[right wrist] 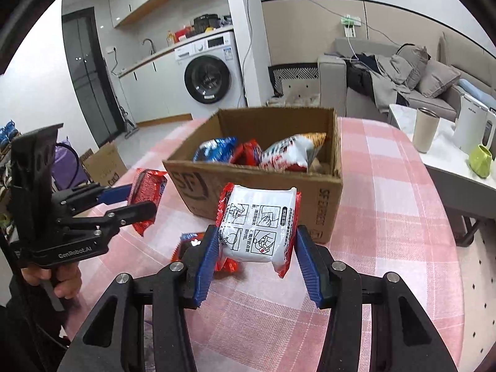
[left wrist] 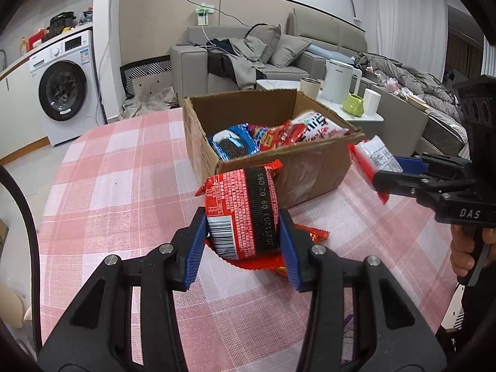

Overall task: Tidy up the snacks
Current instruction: 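Lift the cookie roll and noodle pack and carry them over the box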

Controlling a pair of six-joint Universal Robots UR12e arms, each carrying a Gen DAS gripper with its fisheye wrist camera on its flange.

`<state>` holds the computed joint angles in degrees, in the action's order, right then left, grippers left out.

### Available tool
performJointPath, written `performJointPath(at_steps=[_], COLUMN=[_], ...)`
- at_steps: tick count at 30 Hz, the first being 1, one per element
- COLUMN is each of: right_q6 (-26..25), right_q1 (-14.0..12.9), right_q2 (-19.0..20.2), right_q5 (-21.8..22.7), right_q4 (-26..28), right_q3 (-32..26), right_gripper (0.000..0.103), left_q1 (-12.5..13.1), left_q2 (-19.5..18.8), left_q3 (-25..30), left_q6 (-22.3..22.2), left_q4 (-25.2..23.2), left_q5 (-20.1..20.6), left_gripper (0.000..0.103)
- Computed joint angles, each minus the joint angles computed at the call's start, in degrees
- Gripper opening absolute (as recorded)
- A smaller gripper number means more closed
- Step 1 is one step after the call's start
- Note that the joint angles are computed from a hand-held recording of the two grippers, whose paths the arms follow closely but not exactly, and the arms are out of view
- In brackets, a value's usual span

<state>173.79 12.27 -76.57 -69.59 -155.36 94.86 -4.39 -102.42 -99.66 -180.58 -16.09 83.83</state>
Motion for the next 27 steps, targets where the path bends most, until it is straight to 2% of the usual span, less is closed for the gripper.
performJointPath(at_steps=[14, 27], right_q6=[3.88, 5.22], right_q1=[-1.10, -0.84], right_q2=[-0.84, 0.40], right_q5=[1.71, 0.49], right_q4=[-5.51, -6.55], right_q3=[0.45, -1.79], right_gripper=[0.050, 0.050], left_q1=[-1.14, -2.13], left_q2=[0.96, -0.17], left_q3=[0.83, 4.07], left_q6=[-2.53, -2.90], left_q4=[3.21, 3.63], left_q5=[3.31, 4.41], left_gripper=[0.041, 0.041])
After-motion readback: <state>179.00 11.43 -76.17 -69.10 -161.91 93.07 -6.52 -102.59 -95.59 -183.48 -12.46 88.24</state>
